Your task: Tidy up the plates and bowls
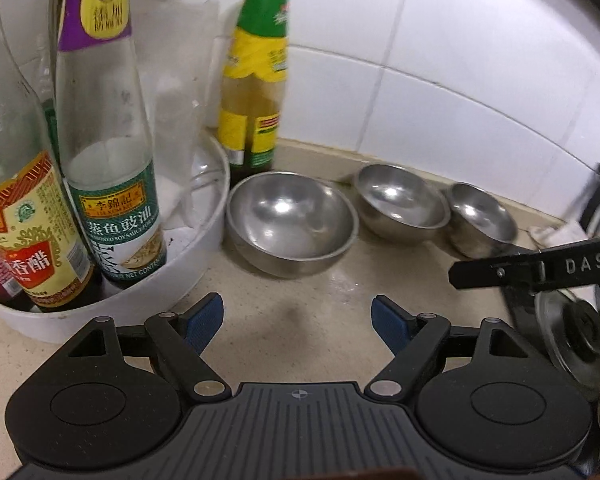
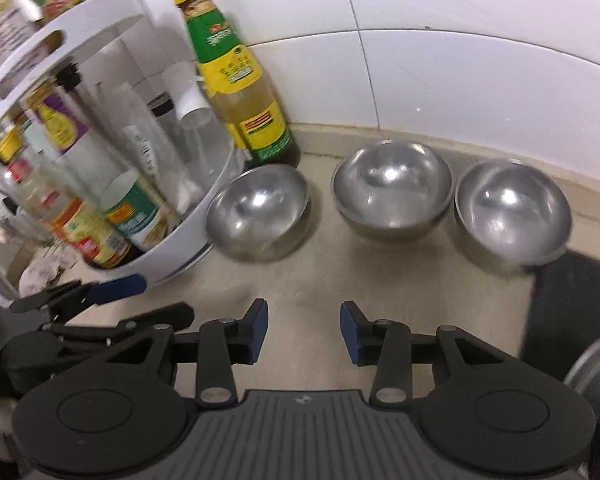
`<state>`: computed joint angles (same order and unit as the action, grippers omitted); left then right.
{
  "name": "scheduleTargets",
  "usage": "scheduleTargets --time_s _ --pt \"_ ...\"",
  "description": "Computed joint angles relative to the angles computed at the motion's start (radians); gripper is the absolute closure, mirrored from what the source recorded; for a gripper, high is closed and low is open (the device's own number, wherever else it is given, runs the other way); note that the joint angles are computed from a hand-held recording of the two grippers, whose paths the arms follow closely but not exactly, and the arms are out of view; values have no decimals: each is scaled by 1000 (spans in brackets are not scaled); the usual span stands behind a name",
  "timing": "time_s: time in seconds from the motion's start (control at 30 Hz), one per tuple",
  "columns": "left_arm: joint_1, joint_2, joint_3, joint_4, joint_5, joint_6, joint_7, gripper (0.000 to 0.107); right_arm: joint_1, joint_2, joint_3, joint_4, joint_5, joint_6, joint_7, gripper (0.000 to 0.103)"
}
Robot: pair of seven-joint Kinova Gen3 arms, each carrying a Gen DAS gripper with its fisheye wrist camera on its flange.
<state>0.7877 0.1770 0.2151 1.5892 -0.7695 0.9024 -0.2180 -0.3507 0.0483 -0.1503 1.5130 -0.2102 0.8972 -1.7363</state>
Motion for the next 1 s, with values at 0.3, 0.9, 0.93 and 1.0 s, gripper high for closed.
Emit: scheduleTargets --time_s 0.3,0.9,0.93,1.0 --pt "-52 44 -48 -32 89 -114 -17 22 28 134 10 -128 -50 44 8 65" --pt "-9 189 -131 -191 112 27 68 25 21 355 -7 -342 -86 126 8 65" --pt "-2 193 -137 -195 108 34 68 25 17 362 -5 -346 -83 127 -1 65" --pt "-2 191 -142 -188 115 17 46 34 8 381 -2 -362 -67 140 -10 81"
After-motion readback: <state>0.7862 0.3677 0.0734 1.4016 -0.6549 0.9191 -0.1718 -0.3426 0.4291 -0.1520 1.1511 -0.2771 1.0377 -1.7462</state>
